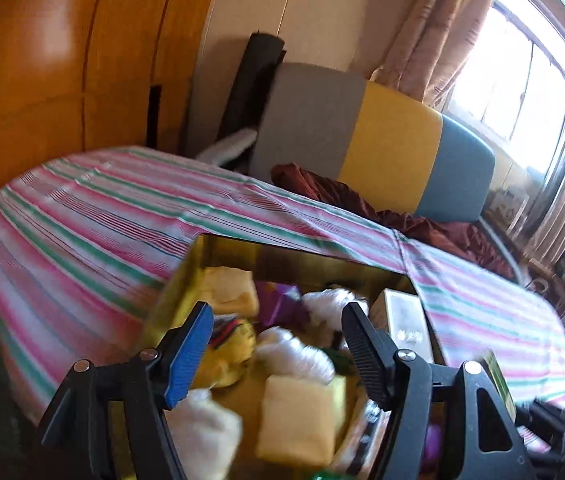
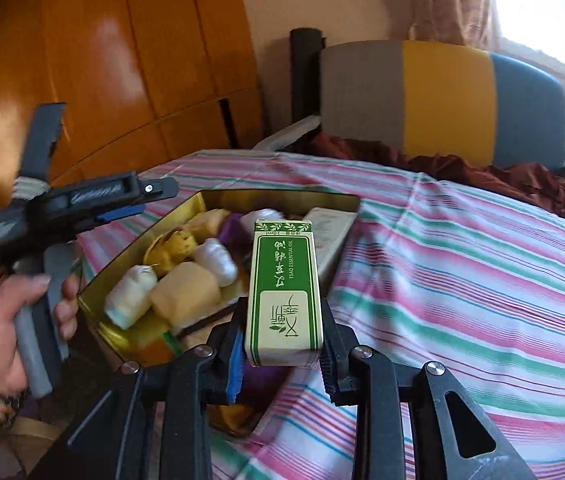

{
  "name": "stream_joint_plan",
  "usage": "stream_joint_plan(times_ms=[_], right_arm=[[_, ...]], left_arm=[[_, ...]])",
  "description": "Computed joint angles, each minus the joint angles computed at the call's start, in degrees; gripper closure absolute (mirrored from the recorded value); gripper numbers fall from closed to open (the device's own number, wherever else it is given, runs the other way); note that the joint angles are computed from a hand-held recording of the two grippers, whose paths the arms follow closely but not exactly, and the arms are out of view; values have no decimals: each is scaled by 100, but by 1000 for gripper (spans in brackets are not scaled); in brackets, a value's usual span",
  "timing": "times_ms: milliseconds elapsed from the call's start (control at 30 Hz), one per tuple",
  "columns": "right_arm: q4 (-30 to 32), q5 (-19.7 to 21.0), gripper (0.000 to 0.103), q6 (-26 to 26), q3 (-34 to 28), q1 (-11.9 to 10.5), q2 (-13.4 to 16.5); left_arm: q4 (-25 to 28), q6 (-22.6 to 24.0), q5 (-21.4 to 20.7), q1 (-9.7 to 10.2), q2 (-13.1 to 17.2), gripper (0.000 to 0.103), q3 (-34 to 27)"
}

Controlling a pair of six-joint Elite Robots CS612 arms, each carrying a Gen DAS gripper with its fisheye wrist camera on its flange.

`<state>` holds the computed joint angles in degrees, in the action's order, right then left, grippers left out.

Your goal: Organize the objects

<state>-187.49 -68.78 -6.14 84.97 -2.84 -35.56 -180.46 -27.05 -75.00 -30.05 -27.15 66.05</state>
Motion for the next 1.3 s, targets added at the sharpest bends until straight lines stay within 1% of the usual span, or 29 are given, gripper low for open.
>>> stream_joint_plan(times_ms=[67,167,233,300,367,433,533,600,633,667,700,767,833,900,933,1000,1100,1233,1300], right_arm=[[286,65,72,-55,-118,49,19],[798,95,72,-135,-333,130,51],[1094,-24,72,-172,-507,212,93],[1328,-202,72,-165,-693,296,151],[1575,-291,72,-65,-879,350,216],[1793,-389,72,80,-1059,390,284],[1984,-496,72,376,-1337,443,416],[2052,-646,71,540,-1454,480,476],[2091,-773,66,652,-1513,504,505],[2151,-829,55,749,-1565,521,528],[2176,-771,52,821,-1587,517,541],[2125,-582,50,915,-1560,494,544],[1994,-335,50,885,-1438,457,501],[1783,-188,50,828,-1286,431,447],[1680,-167,50,805,-1234,429,435],[1596,-166,50,702,-1180,434,416],[1727,-143,51,529,-1260,457,452],[2031,-172,51,622,-1317,477,442],[2072,-350,45,568,-1280,509,401]], left_arm=[[-42,7,129,-23,-86,35,168],[60,-152,210,-16,-180,35,274],[48,-239,310,-20,-240,35,364],[60,-237,520,-41,-305,35,459],[71,-218,691,-57,-372,35,555],[53,-264,702,-51,-416,35,628],[165,-339,755,-45,-474,35,691],[160,-326,770,-47,-491,35,717],[171,-325,797,-46,-495,35,719],[201,-326,811,-47,-501,35,720],[232,-351,808,-41,-507,35,718],[291,-439,834,-37,-528,35,733],[317,-530,832,-29,-546,35,755],[359,-591,828,-25,-554,35,752],[380,-612,840,-26,-560,35,752],[486,-675,1002,-52,-573,35,740],[711,-701,1215,-88,-598,35,711],[767,-772,1451,-119,-642,35,770],[867,-853,1500,-120,-664,35,786]])
